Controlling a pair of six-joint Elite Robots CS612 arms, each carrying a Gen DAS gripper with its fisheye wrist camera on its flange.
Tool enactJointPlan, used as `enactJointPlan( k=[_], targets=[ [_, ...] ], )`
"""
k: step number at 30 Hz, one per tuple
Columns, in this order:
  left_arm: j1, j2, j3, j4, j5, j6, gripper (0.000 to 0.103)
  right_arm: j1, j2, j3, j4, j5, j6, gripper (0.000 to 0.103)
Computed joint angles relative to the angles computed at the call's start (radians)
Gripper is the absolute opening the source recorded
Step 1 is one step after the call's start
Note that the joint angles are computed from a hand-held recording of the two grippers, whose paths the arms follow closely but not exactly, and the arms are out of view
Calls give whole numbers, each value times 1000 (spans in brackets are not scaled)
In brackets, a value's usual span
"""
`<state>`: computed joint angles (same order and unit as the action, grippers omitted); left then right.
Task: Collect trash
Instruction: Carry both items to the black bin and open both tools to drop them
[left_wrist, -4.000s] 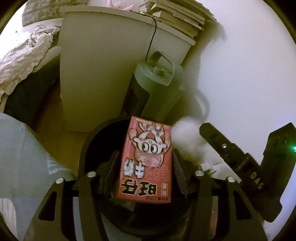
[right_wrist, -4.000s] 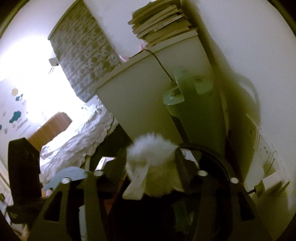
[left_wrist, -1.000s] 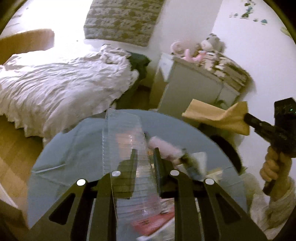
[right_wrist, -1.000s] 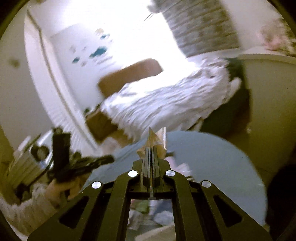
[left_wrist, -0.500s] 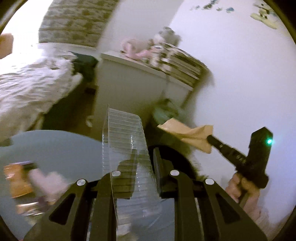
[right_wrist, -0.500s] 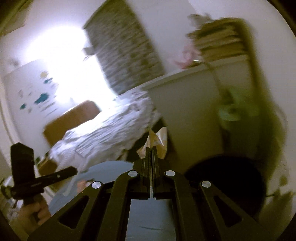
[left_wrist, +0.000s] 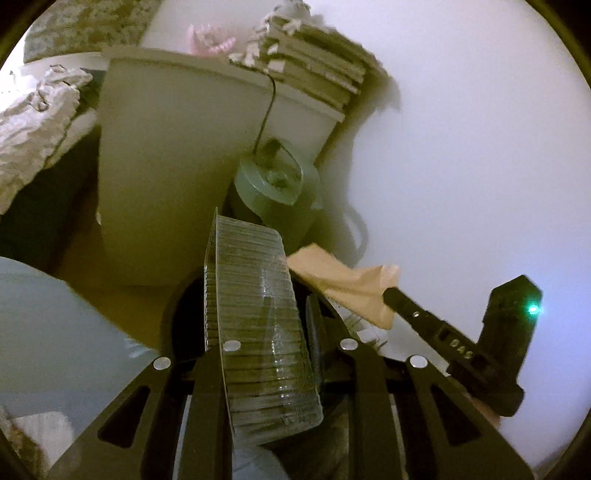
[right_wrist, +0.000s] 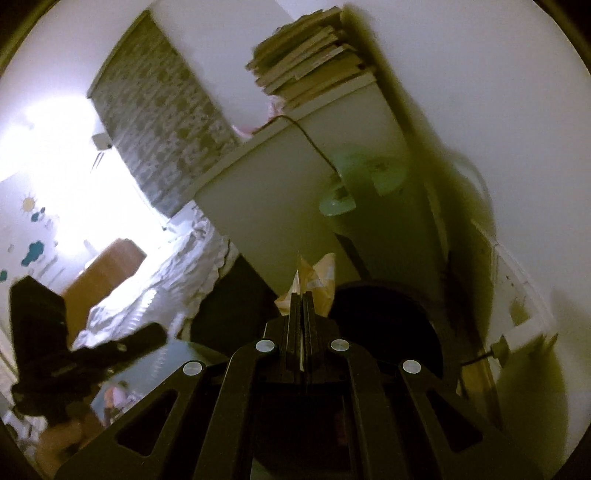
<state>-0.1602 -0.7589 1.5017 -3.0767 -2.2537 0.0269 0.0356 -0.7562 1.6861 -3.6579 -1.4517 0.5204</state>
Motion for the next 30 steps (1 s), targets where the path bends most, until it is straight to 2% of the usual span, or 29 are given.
enactJointPlan(
  k=[5, 17, 21, 23, 24, 25, 28, 30],
  targets=[
    [-23, 21, -28, 50, 8, 14, 19, -9, 6, -4, 14, -3, 12, 2],
    [-36, 35, -36, 104, 22, 23, 19, -7, 5, -13, 43, 11, 10, 2],
    [-46, 33, -39, 130, 49, 45, 23, -5, 5, -19, 66, 21, 9, 2],
    [-49, 31, -39, 143, 63, 57, 38, -6, 5, -22, 74, 26, 10, 4],
    [-51, 30, -38, 140, 74, 57, 58, -6, 6, -22, 74, 27, 11, 14],
    [-52, 27, -29, 116, 89, 49, 74, -5, 6, -22, 71, 26, 12, 25],
    [-50, 22, -12, 63, 101, 39, 80, -2, 6, -20, 61, 7, 23, 46],
    [-47, 14, -5, 66, 106, 40, 80, -1, 7, -19, 50, 3, 29, 48]
  ],
)
